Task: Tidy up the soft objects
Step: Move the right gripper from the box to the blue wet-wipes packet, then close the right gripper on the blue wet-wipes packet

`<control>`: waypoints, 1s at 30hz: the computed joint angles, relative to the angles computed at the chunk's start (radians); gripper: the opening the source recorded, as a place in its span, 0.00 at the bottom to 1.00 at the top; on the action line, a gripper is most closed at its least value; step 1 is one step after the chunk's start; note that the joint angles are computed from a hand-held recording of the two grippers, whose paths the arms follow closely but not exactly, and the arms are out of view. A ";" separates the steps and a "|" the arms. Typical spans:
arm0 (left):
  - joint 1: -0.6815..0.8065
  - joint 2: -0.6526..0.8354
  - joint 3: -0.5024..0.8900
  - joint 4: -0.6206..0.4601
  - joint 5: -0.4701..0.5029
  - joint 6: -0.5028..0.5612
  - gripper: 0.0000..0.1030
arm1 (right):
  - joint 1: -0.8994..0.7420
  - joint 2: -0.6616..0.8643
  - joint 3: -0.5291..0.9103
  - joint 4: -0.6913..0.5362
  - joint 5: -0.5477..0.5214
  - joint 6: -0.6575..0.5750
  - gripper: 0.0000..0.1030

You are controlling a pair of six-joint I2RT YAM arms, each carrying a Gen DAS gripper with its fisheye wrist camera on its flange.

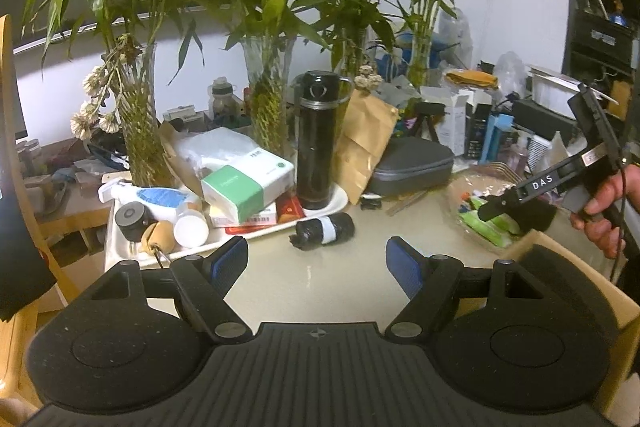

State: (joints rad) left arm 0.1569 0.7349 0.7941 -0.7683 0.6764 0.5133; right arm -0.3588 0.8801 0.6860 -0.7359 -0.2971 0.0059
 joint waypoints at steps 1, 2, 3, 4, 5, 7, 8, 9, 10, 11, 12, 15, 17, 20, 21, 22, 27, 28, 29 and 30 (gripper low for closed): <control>-0.005 0.011 -0.007 0.025 -0.004 -0.007 0.74 | 0.002 0.022 0.002 0.013 -0.002 0.006 1.00; -0.009 0.020 -0.015 0.051 -0.009 -0.013 0.74 | 0.001 0.051 0.007 0.024 -0.011 0.006 1.00; -0.013 0.028 -0.021 0.074 -0.016 -0.019 0.74 | 0.001 0.074 0.012 0.033 -0.015 0.008 1.00; -0.016 0.036 -0.027 0.093 -0.023 -0.024 0.74 | 0.001 0.100 0.018 0.041 -0.020 0.010 1.00; -0.016 0.042 -0.033 0.109 -0.028 -0.027 0.74 | 0.000 0.133 0.025 0.045 -0.030 0.009 1.00; 0.002 0.049 -0.043 0.126 -0.024 -0.030 0.74 | 0.002 0.187 0.039 0.053 -0.039 0.008 1.00; 0.016 0.053 -0.046 0.129 -0.013 -0.031 0.74 | 0.002 0.215 0.049 0.053 -0.042 0.008 1.00; 0.033 0.059 -0.051 0.132 0.000 -0.032 0.74 | 0.004 0.247 0.058 0.053 -0.050 0.009 1.00; 0.042 0.067 -0.053 0.134 0.005 -0.034 0.74 | 0.007 0.273 0.066 0.052 -0.052 0.009 1.00; 0.045 0.076 -0.051 0.133 0.003 -0.037 0.74 | 0.012 0.293 0.071 0.052 -0.052 0.012 1.00; 0.046 0.086 -0.048 0.133 -0.005 -0.041 0.74 | 0.016 0.314 0.076 0.051 -0.057 0.013 1.00; 0.042 0.096 -0.042 0.129 -0.023 -0.037 0.74 | 0.016 0.398 0.112 0.014 -0.095 0.024 1.00; 0.048 0.104 -0.036 0.124 -0.018 -0.038 0.74 | 0.018 0.469 0.143 -0.030 -0.117 0.044 1.00; 0.048 0.108 -0.033 0.123 -0.024 -0.040 0.74 | 0.008 0.582 0.188 -0.088 -0.164 0.084 1.00; 0.049 0.108 -0.033 0.124 -0.025 -0.042 0.74 | 0.002 0.628 0.205 -0.104 -0.188 0.095 1.00; 0.049 0.107 -0.033 0.124 -0.027 -0.042 0.74 | -0.004 0.672 0.218 -0.115 -0.205 0.107 0.99; 0.051 0.113 -0.028 0.118 -0.033 -0.046 0.74 | -0.025 0.821 0.270 -0.131 -0.253 0.175 0.96; 0.051 0.114 -0.028 0.118 -0.035 -0.046 0.74 | -0.026 0.837 0.274 -0.127 -0.260 0.184 0.94; 0.050 0.114 -0.028 0.120 -0.038 -0.046 0.74 | -0.022 0.850 0.280 -0.122 -0.259 0.193 0.93; 0.048 0.116 -0.029 0.123 -0.043 -0.046 0.74 | -0.015 0.858 0.282 -0.113 -0.254 0.201 0.93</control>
